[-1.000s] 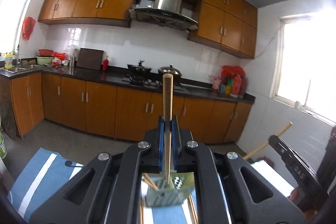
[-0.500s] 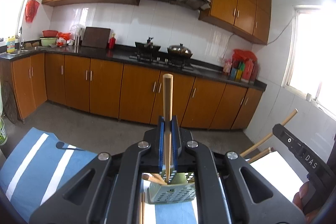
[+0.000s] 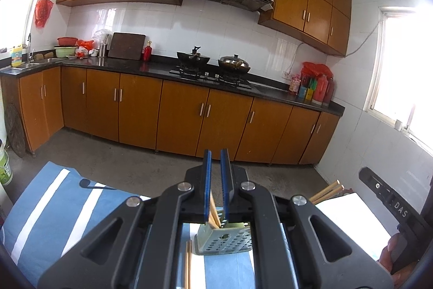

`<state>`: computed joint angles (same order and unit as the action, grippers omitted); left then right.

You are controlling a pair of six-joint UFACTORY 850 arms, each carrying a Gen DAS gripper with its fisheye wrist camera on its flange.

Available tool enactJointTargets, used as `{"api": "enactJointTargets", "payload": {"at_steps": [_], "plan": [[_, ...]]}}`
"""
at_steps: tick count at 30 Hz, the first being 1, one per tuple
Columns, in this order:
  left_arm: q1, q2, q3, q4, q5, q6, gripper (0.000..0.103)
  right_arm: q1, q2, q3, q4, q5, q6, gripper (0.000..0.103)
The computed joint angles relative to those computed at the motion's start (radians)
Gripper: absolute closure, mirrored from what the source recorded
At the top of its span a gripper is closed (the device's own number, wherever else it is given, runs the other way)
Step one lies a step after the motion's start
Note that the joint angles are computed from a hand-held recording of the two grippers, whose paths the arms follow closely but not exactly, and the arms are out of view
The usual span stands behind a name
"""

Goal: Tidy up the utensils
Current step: 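Open the right tool over the holder while the left tool opens too, then lower the right tool onto a chopstick and grasp it while the left tool grasps another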

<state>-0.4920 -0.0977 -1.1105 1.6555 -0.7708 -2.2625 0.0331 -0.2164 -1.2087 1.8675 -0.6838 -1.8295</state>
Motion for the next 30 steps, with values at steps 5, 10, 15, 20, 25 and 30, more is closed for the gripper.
{"api": "enactJointTargets", "payload": {"at_steps": [5,10,15,20,25,30], "plan": [[-0.051,0.076,0.076,-0.039,-0.049,0.008,0.093,-0.045,0.032,0.053,-0.043,0.017,0.014,0.095],[-0.107,0.147,0.197,-0.109,-0.094,0.019,0.088,-0.062,0.007,0.089,-0.218,0.091,0.119,0.095],[-0.102,0.165,0.318,-0.214,-0.037,0.018,0.088,-0.029,-0.087,0.076,-0.521,0.138,0.382,0.095],[-0.068,0.147,0.374,-0.293,0.055,0.023,0.088,0.022,-0.140,0.089,-0.659,0.136,0.492,0.095],[-0.057,0.130,0.407,-0.311,0.112,0.003,0.083,0.060,-0.149,0.096,-0.672,0.143,0.493,0.095],[-0.057,0.115,0.408,-0.322,0.139,0.004,0.083,0.087,-0.157,0.099,-0.681,0.182,0.480,0.095]]}}
